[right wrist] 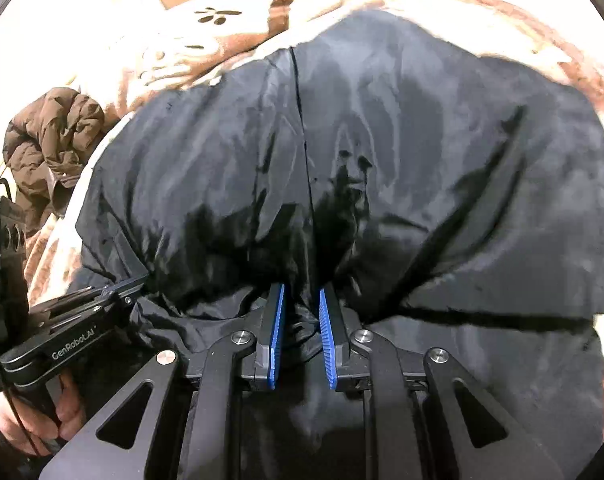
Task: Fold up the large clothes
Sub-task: 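Open both grippers and release the folded hem onto the jacket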
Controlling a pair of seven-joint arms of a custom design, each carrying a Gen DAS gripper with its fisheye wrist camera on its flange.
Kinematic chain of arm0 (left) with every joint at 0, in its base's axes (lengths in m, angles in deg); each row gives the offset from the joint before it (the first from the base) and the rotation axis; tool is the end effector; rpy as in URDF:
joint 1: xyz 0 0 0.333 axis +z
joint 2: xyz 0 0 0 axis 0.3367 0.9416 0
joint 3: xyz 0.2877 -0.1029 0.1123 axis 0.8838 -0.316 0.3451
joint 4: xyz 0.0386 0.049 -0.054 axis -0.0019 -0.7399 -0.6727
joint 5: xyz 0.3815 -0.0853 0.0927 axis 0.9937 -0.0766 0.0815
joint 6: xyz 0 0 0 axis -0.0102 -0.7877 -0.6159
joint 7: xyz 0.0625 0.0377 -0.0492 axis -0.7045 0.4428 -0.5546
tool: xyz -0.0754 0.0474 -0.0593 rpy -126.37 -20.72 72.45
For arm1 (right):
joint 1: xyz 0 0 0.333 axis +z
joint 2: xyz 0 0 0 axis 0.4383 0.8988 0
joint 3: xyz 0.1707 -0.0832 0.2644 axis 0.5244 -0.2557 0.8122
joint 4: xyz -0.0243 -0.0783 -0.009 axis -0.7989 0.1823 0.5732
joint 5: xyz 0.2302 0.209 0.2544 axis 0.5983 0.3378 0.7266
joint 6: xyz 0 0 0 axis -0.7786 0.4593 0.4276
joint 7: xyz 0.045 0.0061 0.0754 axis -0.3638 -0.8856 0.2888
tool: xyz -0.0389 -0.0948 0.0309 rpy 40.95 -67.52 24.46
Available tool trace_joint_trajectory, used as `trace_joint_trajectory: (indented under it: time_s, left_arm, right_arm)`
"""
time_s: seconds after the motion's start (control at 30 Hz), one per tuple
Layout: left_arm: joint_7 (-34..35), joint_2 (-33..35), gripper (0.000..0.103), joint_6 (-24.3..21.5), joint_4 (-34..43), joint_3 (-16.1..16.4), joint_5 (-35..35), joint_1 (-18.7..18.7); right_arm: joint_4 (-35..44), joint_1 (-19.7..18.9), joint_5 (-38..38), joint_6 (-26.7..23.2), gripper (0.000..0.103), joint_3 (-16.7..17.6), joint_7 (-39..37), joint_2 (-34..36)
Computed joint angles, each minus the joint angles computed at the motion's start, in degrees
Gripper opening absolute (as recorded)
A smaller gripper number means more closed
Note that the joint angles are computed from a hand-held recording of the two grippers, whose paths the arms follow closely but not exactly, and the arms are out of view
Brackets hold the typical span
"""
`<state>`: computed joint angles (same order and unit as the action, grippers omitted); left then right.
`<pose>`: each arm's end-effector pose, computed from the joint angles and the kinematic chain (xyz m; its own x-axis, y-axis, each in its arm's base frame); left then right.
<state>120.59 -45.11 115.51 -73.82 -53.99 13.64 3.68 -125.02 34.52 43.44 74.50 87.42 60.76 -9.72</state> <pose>0.6655 -0.2882 0.4330 0.0468 -0.9610 0.2726 -0.8459 -0.1832 -0.5009 0.7115 0.1884 0.4467 0.3339 -0.8963 -0.2919 -0.8338 -0.1363 -0.5350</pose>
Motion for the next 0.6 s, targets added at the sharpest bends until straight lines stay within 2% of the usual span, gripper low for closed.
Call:
trace_joint_trajectory:
  time_s: [0.17, 0.33, 0.4, 0.53, 0.6]
  left_arm:
    - [-1.7, -6.0, 0.002, 1.6, -5.7, 0.3, 1.6, -0.4]
    - [-4.7, -13.2, 0.002, 3.9, -13.0, -0.2, 4.1, -0.6]
    - [-6.4, -16.2, 0.002, 4.5, -15.9, -0.6, 5.6, -0.6]
    - [-10.4, -21.5, 0.002, 4.4, -20.7, -1.9, 9.2, -0.2]
    - [-12.1, -24.1, 0.002, 3.8, -22.8, -2.9, 10.2, 0.3]
  right_arm:
    - [-7.5, -1.4, 3.9, 2.7, 0.018, 0.6, -3.0, -7.1]
    - [-16.6, -1.4, 9.4, 5.5, 0.02, -0.5, -5.9, -15.4]
    - [-19.7, -0.9, 11.1, 6.3, 0.023, -1.3, -6.8, -18.3]
    - [-25.6, 0.8, 13.2, 7.2, 0.035, -3.1, -8.5, -24.1]
    - [-28.8, 1.7, 13.2, 7.1, 0.037, -4.2, -9.1, -27.3]
